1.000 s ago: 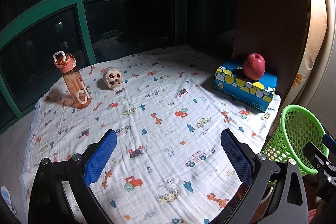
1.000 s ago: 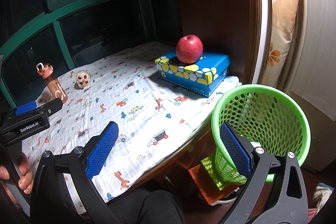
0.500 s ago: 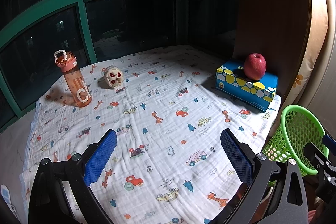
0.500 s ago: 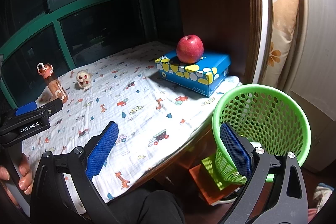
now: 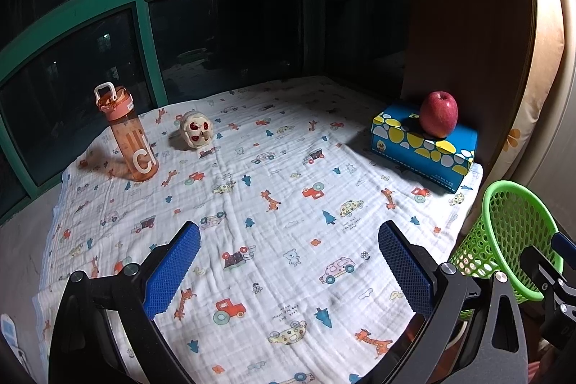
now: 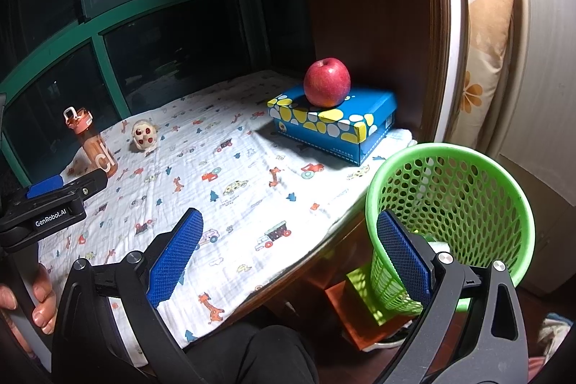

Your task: Collect trash

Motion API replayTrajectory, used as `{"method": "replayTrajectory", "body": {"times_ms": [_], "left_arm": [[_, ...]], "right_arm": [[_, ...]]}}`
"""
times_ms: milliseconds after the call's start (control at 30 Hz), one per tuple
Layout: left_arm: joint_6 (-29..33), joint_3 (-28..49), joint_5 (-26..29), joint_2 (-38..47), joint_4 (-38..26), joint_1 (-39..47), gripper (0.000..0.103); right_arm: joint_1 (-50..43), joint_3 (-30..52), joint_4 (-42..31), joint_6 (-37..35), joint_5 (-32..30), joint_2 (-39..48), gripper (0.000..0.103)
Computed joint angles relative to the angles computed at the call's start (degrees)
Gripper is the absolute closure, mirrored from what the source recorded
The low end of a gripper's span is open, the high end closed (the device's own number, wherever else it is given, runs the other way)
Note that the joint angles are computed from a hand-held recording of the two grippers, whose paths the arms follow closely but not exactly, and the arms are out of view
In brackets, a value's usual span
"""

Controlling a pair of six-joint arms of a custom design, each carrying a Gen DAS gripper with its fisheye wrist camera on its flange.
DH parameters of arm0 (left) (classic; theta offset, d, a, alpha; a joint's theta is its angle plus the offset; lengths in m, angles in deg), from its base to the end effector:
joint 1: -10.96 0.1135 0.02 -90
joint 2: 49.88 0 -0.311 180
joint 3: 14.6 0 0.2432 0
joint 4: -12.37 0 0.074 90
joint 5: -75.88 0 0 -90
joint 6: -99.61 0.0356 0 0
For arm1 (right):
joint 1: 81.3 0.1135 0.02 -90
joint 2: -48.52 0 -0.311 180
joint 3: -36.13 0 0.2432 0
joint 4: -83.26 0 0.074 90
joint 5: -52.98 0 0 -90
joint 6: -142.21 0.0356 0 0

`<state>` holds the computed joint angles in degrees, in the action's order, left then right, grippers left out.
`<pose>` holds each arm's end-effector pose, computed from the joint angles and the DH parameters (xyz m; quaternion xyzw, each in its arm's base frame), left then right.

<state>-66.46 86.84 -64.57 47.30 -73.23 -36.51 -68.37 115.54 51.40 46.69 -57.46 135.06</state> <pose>0.2338 -0.2143 0.3446 -0.2540 0.8662 0.1408 0.4067 0.3149 0.0851 0.3262 -0.2178 0.8645 0.1872 0.4125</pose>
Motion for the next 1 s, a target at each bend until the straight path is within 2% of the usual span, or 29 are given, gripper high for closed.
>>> {"method": "replayTrajectory", "body": {"times_ms": [1000], "left_arm": [[-2.9, -1.8, 1.0, -0.7, -0.6, 0.7, 0.007]], "right_arm": [[2.2, -0.1, 0.0, -0.2, 0.0, 1.0, 0.007]]}}
